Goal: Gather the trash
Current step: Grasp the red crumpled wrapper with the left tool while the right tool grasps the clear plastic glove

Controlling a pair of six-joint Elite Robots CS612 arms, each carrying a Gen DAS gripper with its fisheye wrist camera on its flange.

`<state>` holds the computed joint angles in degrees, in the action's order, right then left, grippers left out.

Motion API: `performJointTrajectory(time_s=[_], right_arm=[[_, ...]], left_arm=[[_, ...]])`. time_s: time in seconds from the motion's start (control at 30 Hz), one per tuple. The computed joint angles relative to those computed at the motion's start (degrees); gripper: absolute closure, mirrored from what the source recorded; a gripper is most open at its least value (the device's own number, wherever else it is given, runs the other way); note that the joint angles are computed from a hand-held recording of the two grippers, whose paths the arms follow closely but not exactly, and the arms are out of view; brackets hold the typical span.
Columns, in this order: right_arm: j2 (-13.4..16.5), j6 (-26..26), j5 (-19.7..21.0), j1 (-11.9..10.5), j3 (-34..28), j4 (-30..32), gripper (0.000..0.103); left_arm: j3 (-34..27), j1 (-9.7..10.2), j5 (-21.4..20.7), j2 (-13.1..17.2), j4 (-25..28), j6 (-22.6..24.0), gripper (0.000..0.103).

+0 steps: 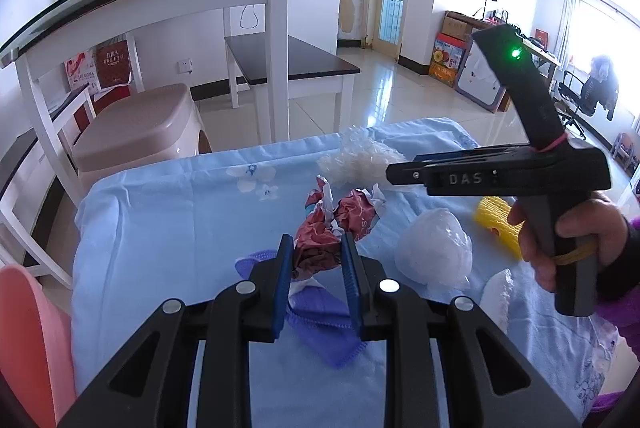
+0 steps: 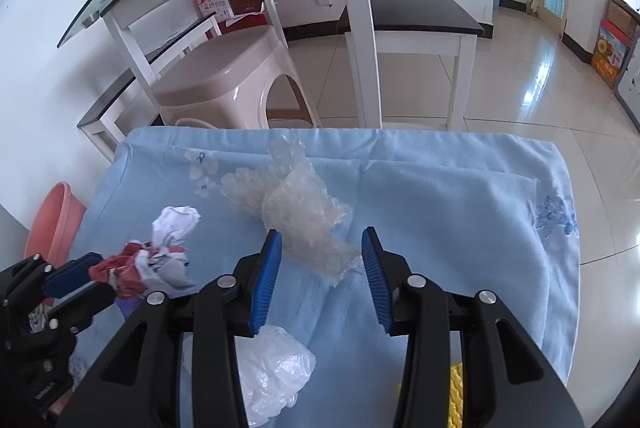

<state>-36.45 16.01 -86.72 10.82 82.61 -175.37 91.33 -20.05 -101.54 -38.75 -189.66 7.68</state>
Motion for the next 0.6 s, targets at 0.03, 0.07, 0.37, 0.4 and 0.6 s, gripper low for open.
performJointTrajectory(time_s=[0.03, 0.07, 0.37, 0.4, 0.6], right_arm=[[0.06, 0.08, 0.19, -0.01, 0.07, -0.4, 0.06], [0.04, 0.14, 0.31, -0.04, 0.18, -0.58, 0.061], [-0.79, 0.69, 1.63, 0.14, 2.38, -3.29, 0.086], [-1.22, 1.18, 1.06, 0.24, 3.18, -4.61, 0.091], [-4.82, 4.34, -1.72, 0.72, 9.4, -13.42, 0.091]], left_arm=[[0.29, 0.02, 0.02, -0.18, -0.26, -0.24, 0.08], [0.48, 0.05, 0.0, -0.31, -0.43, -0.53, 0.08], [2.89, 0.0, 0.31, -1.8, -2.93, -2.2, 0.08], [3.18, -0.02, 0.39, -2.0, -3.16, -2.46, 0.08], [5.03, -0.32, 0.66, -3.13, -5.2, -3.74, 0.08]])
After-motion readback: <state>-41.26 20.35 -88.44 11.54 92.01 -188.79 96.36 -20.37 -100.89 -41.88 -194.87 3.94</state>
